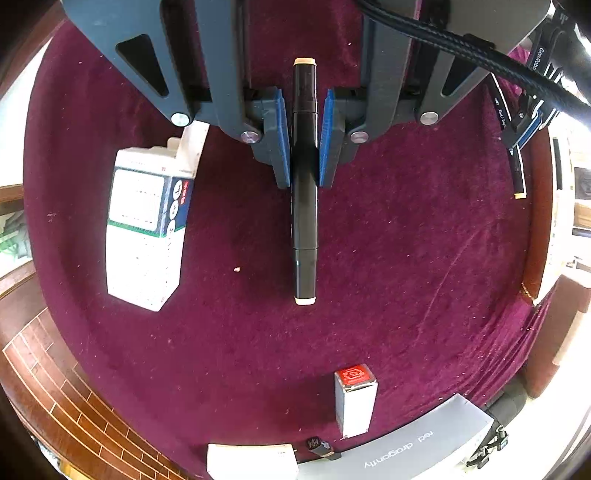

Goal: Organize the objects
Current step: 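Carry both markers to the tray with the left and right grippers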

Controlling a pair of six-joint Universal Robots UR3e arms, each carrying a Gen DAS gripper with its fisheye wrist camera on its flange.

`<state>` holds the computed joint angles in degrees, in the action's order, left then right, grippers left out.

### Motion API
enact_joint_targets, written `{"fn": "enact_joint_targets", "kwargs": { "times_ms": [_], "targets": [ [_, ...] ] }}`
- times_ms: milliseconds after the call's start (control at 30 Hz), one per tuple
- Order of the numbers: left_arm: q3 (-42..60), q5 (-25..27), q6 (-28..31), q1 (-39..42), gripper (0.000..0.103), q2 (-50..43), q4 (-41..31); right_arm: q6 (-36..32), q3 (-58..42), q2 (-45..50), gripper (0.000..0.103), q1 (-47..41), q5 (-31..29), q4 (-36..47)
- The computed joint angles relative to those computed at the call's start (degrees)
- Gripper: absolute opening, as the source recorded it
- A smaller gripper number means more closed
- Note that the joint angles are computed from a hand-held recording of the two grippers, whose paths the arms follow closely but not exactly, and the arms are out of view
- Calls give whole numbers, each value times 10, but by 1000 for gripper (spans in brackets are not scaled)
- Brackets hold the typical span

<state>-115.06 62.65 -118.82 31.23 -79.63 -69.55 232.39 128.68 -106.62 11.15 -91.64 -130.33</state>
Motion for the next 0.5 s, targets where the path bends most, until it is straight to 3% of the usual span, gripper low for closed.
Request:
{"fn": "enact_joint_targets", "kwargs": {
  "times_ms": [500],
  "targets": [
    [24, -24, 55, 60, 11, 55, -101, 28, 8, -13, 13, 33, 47, -79]
  ]
}}
